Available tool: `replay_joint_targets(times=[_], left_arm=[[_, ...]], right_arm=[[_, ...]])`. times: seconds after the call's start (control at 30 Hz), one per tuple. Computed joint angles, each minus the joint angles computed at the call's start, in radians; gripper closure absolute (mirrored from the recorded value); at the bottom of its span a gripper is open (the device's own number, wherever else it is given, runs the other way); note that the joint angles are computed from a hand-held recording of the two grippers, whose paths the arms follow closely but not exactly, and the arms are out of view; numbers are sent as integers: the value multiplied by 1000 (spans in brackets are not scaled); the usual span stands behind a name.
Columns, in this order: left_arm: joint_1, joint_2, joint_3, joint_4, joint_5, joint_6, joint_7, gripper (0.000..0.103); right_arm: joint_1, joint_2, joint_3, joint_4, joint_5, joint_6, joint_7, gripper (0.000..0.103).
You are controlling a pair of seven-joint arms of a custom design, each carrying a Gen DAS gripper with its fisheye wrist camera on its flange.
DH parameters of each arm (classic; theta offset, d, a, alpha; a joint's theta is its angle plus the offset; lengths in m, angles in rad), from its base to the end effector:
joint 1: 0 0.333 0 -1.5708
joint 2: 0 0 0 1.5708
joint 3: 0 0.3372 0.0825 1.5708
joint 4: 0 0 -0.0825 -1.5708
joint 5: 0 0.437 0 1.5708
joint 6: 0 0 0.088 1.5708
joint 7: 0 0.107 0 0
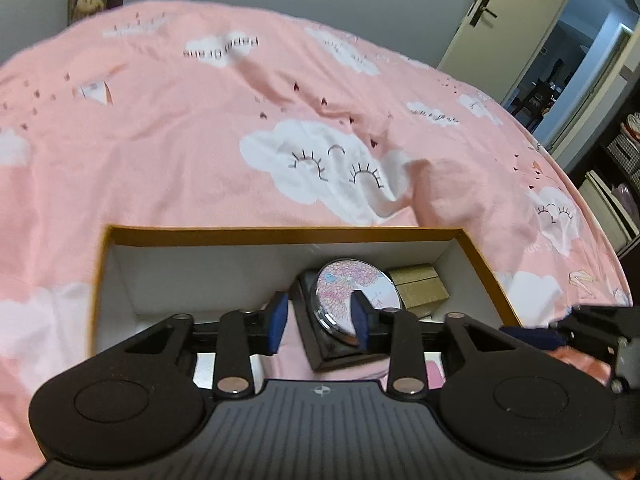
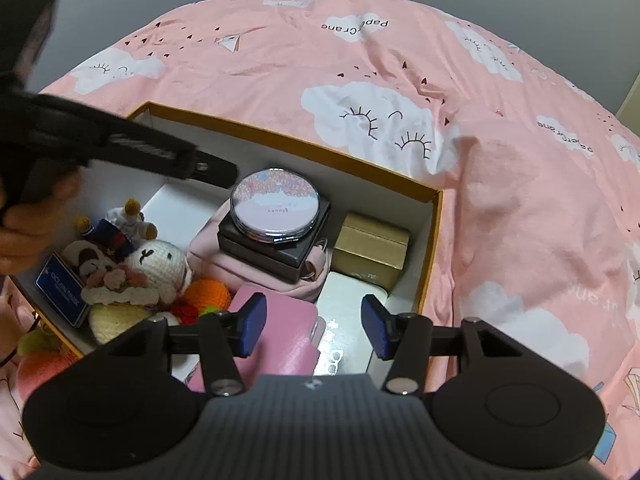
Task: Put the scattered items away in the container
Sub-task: 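Open the left gripper and withdraw both grippers from the box, then grasp the pink pom-pom keychain with the right gripper beside the box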
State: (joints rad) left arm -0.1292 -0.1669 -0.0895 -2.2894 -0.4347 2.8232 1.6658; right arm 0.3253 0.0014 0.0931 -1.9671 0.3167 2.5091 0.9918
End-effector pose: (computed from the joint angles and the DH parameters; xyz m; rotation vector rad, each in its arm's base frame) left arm 0.5652 -0.1057 0.4913 -1.9643 1.8744 -0.9769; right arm 0.5933 0.2611 0.5301 -2.3912 0.9801 -0.3256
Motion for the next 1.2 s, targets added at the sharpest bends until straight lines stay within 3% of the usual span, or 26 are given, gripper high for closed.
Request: replay_joint_targets(times=[0.1,0.17,0.3,0.53,0.7,0.87,0.97,1.07,1.2], left_arm=[[3,-72,-5,-53,41,25,1,51],[3,-122,-7,-92,79,51,-2,47],[12,-229,-14,-171,165,95,-40,45],[67,-431,-40,-318,316,115,-140,43],[110,-563,-68,-410,384,40,-233,42],[55,-657,-37,-485,409,-88,-232,42],[44,-701,-55,-525,441,-137,-221,43],[21,-740,-59,-551,456,-201,-210,43],[23,-781,-95,-581,487,-269,-239,43]], right_arm=[[1,-15,1,-12,2,13,7,42],[4,-33,1,-32,7,41,10,28],[20,-86,-3,-93,74,128,-21,22],[108,-208,-45,-238,374,288,-147,18],[258,-313,-117,-375,605,458,-281,17],[455,-390,-219,-481,779,619,-458,12],[536,-430,-266,-539,786,643,-462,12],[525,-446,-245,-578,713,592,-394,12],[628,-448,-306,-590,728,579,-413,13]])
